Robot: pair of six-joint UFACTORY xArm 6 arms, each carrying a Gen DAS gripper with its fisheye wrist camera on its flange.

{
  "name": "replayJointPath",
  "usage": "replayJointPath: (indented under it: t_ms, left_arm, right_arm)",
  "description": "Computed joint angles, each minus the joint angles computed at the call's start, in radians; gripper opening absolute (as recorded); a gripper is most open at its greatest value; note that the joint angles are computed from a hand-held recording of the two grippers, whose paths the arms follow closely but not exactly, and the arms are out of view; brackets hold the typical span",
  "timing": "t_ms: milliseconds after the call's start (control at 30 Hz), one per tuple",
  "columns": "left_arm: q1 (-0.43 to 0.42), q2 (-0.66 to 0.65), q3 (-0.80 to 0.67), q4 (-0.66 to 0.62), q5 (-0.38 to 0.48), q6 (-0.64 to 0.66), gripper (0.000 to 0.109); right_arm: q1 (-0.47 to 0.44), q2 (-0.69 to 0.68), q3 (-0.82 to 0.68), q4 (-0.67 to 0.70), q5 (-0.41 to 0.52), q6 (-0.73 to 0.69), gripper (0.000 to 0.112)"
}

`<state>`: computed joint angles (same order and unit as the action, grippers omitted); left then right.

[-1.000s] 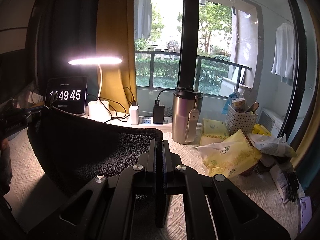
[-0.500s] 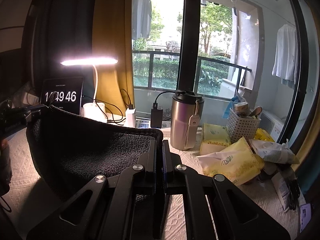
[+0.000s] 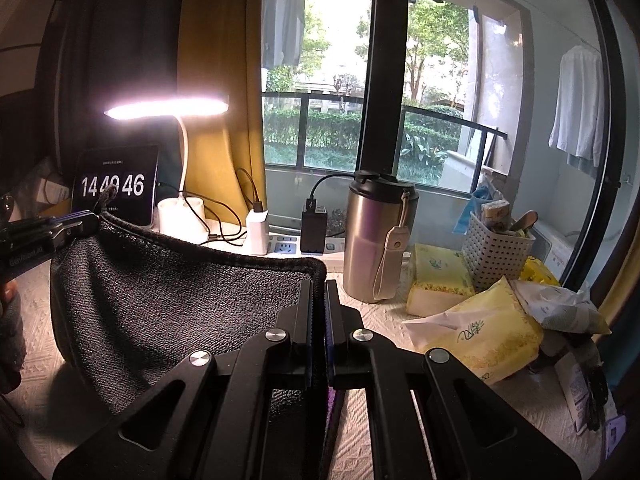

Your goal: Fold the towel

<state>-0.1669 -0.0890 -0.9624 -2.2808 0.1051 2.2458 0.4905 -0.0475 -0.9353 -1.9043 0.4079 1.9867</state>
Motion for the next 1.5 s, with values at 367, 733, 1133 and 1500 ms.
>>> replayJointPath:
  t_ms: [367, 733, 1133, 1500]
  left_arm:
    - [0.001, 0.106, -0.059, 0.074, 0.008, -0.084, 0.008]
    - [-0.012, 0.245, -0.115, 0.347, -0.04, -0.375, 0.008]
    - [-0.009, 0.354, -0.128, 0.996, -0.021, -1.005, 0.009]
    - [0.016, 0.409, -0.147, 1.363, 0.022, -1.352, 0.015]
  right_arm:
    - [-0.03, 0.1, -0.072, 0.06, -0.045, -0.06, 0.005]
    - [-0.066, 0.246, -0.161, 0.328, -0.097, -0.32, 0.005]
    - [-0.082, 0.347, -0.235, 0.6, -0.092, -0.583, 0.005]
    - [-0.099, 0.423, -0.288, 0.8, -0.077, -0.74, 0.005]
